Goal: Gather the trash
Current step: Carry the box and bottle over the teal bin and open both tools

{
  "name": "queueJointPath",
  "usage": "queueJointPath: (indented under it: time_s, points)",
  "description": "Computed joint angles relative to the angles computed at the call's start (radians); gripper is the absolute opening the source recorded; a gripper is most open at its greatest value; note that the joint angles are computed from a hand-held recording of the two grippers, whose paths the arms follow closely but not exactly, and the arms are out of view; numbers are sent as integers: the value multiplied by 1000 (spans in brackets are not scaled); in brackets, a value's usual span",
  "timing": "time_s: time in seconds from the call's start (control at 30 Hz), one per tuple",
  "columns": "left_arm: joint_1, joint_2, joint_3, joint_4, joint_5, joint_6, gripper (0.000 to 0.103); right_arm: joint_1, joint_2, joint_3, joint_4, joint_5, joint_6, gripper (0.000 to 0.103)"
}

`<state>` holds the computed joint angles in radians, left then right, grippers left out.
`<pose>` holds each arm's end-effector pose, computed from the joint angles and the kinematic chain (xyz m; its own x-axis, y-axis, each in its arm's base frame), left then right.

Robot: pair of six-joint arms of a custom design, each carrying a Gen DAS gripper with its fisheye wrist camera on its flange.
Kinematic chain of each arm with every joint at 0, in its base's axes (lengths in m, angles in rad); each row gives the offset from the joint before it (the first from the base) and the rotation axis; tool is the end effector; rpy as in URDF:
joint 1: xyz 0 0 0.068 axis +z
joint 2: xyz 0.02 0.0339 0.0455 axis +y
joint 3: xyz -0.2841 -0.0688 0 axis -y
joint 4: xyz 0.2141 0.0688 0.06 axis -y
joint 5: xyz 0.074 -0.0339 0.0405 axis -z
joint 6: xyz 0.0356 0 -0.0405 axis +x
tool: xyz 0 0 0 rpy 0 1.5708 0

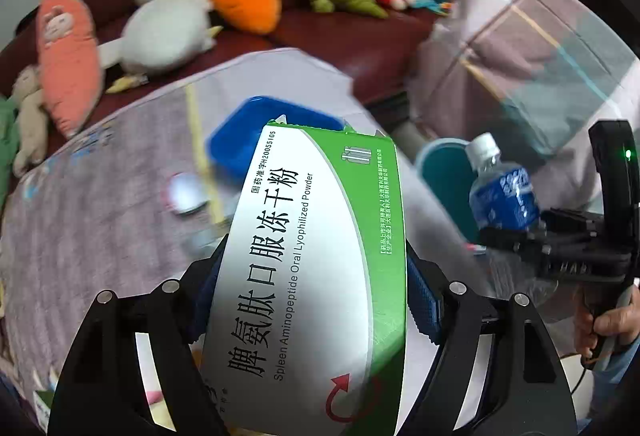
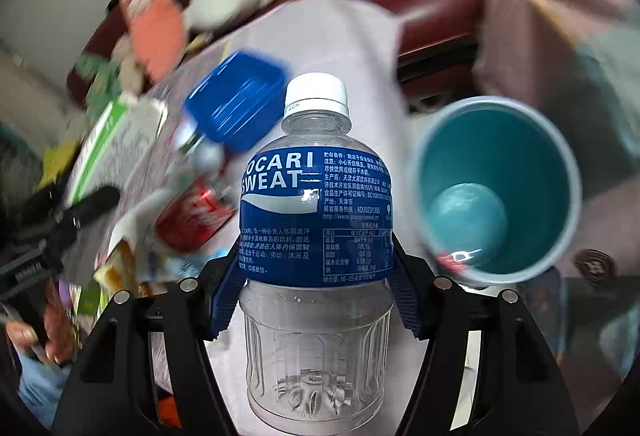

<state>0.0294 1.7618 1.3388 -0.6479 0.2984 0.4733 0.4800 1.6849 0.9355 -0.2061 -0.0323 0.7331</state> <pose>0.3457 -0.0003 0.2644 -0.7294 0.4144 -0.5442 0.5002 0.8658 -0.0112 0.2773 0.1457 0.2043 -0.8582 0.3073 -0.4113 0.1294 0.9047 0.4058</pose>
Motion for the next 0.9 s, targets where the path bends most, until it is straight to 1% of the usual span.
queueJointPath:
  time_s: [0.1,0.17,0.27,0.37,0.53,0.8,0.9]
  points:
    - [-88,23,5,4,-8,-50,78,-92,-114,-104,9,11,-6,62]
    - [-152,45,14,12,-20,-86,78,-144,-157,-146,16,10,-13,62]
    - [-234,82,25,30,-38,-131,78,-224,-207,-208,33,3,-29,62]
    - [-294,113,31,44,-58,-161,78,-315,-228,-261,62,-36,-60,62]
    - [-358,177,75,51,-73,-191,78,-404,-207,-311,121,-82,-90,62]
    - [-449,319,212,18,-101,-217,78,-503,-118,-324,195,-140,-114,62]
    - [-490,379,268,15,-106,-225,78,-543,-110,-335,211,-155,-132,62]
